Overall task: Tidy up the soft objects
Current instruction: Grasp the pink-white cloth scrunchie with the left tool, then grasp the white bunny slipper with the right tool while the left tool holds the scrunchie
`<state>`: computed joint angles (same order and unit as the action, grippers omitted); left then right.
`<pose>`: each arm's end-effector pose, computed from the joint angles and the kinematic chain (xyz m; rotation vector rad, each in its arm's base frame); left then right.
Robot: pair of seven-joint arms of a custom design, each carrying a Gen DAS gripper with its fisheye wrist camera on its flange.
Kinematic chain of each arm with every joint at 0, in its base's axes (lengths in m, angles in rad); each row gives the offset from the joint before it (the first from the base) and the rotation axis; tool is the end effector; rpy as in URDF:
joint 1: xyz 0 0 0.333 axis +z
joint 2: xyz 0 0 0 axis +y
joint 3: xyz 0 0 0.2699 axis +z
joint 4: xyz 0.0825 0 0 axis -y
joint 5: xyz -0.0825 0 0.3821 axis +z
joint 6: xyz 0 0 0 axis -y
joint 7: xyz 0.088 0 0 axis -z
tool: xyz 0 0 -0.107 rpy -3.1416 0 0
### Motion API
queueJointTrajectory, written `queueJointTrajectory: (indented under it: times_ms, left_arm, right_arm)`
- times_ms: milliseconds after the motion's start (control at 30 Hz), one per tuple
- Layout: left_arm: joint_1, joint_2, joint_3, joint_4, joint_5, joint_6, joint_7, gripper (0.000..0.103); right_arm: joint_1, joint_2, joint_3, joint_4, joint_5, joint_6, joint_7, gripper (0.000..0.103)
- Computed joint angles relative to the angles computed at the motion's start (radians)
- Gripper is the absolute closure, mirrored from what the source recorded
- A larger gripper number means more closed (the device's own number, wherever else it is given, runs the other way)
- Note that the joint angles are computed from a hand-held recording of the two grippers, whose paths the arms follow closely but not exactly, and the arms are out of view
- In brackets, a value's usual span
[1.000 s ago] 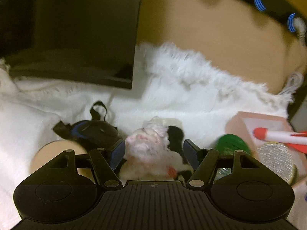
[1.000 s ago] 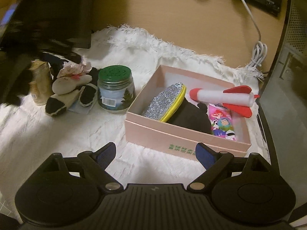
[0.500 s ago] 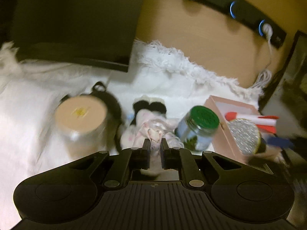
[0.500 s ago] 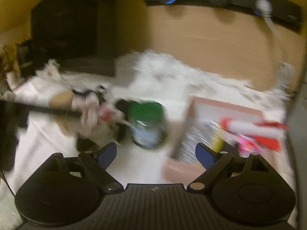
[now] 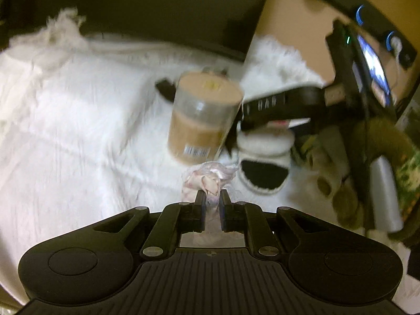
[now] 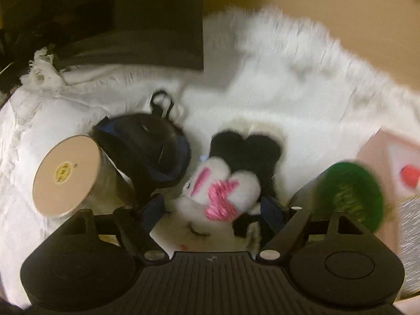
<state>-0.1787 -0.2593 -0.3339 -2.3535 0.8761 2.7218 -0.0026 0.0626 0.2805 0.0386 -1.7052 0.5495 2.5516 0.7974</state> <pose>0.4306 -0.2790 0.4393 -2.0307 1.4438 -0.9050 0.6653 0.0582 0.4461 -2.1348 1.2709 -0.3942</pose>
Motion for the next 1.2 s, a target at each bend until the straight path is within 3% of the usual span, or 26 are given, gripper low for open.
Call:
queueJointTrajectory:
  times_ms: [100, 233, 433, 600, 667, 733, 833, 900, 1033, 1200]
  left_arm:
    - [-0.005, 0.055, 0.022, 0.013, -0.041, 0.028, 0.040, 0.089]
    - [-0.018, 0.121, 0.035, 0.056, -0.072, 0.015, 0.083, 0.082]
    - [-0.042, 0.164, 0.050, 0.104, -0.055, -0.029, 0.111, 0.078]
    - [-0.058, 0.176, 0.057, 0.124, -0.078, -0.063, 0.109, 0.078]
    - [-0.070, 0.194, 0.057, 0.156, -0.113, -0.109, 0.167, 0.078]
    - [-0.080, 0.220, 0.058, 0.192, -0.116, -0.151, 0.192, 0.078]
    - [-0.090, 0.224, 0.062, 0.197, -0.081, -0.165, 0.122, 0.080]
    - [-0.088, 0.208, 0.068, 0.171, -0.053, -0.137, 0.050, 0.084]
    - [-0.074, 0.173, 0.071, 0.123, -0.021, -0.081, -0.043, 0.090]
    - [-0.068, 0.152, 0.053, 0.110, 0.022, -0.088, -0.098, 0.092]
  right_arm:
    - [-0.004, 0.000, 0.004, -0.006, 0.007, -0.002, -0.017, 0.021]
    - [-0.034, -0.036, 0.007, -0.027, 0.045, -0.062, -0.147, 0.046]
    - [-0.061, -0.125, -0.044, -0.088, 0.034, -0.207, -0.183, 0.050]
    - [-0.081, -0.169, -0.066, -0.152, 0.108, -0.214, -0.287, 0.050]
    - [-0.083, -0.187, -0.067, -0.184, 0.167, -0.191, -0.360, 0.048]
    - [-0.082, -0.221, -0.068, -0.233, 0.229, -0.149, -0.453, 0.036]
    - [-0.070, -0.278, -0.077, -0.313, 0.356, -0.058, -0.655, 0.019]
    - [-0.067, -0.292, -0.093, -0.327, 0.404, -0.056, -0.725, 0.019]
    - [-0.077, -0.279, -0.116, -0.308, 0.400, -0.083, -0.732, 0.018]
    - [-0.096, -0.284, -0.127, -0.322, 0.439, -0.096, -0.795, 0.013]
